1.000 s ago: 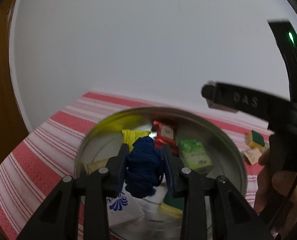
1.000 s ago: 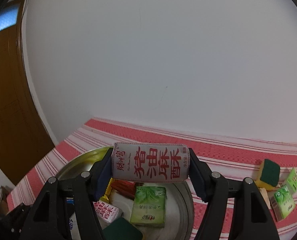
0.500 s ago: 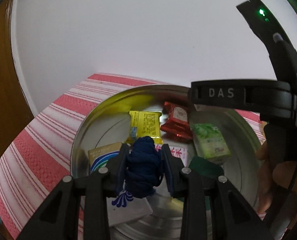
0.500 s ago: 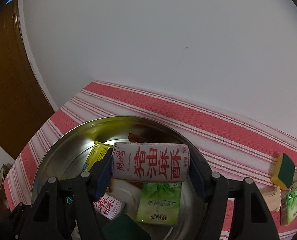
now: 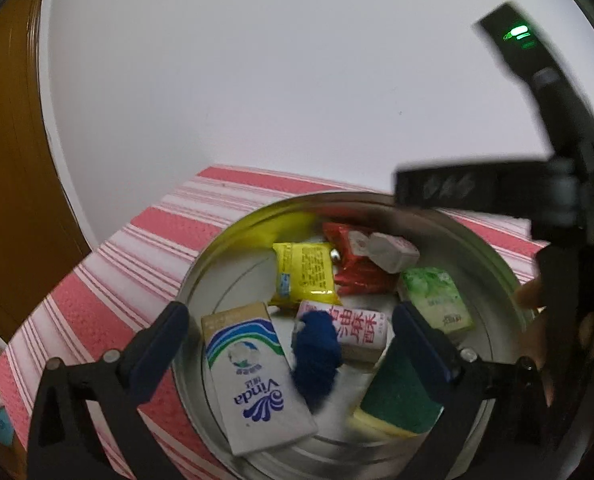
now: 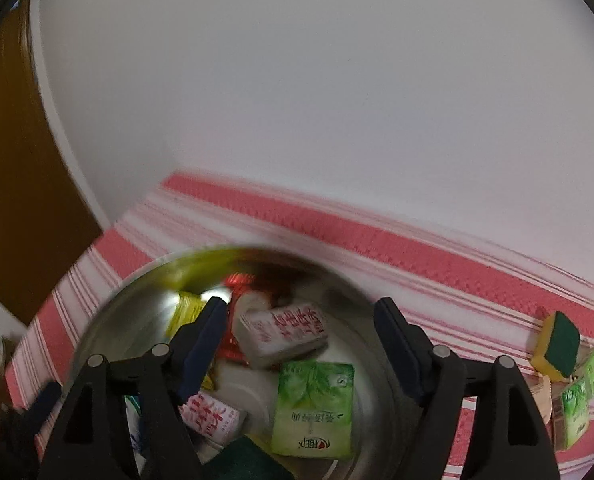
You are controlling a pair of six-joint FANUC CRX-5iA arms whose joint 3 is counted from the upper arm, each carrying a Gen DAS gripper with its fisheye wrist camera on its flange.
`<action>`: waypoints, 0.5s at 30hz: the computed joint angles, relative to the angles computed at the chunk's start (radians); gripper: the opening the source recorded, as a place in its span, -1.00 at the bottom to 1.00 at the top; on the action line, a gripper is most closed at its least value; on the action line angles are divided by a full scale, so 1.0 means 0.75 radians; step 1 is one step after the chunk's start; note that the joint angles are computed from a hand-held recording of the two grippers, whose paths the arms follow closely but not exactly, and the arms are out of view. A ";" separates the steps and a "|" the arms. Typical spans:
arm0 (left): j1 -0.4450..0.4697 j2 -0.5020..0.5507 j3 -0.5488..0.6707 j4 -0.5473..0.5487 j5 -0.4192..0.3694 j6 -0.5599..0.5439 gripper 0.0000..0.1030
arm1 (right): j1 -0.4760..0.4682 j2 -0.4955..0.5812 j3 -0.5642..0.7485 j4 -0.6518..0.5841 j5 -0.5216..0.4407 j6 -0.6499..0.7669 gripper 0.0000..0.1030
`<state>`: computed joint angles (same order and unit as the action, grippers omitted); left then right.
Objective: Organize objects
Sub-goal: 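Move both open tools from the bowl toward the remaining items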
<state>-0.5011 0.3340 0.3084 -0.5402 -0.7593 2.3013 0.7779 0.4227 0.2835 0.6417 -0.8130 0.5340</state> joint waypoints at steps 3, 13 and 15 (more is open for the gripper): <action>0.018 -0.002 -0.011 0.047 0.005 0.003 1.00 | -0.006 -0.080 -0.138 0.154 0.082 -0.197 0.51; -0.010 -0.006 0.006 -0.006 -0.038 0.043 1.00 | -0.122 -0.386 -0.751 1.145 0.334 -1.254 0.51; -0.025 -0.005 0.013 -0.034 -0.057 0.068 1.00 | -0.119 -0.424 -0.830 1.297 0.234 -1.396 0.51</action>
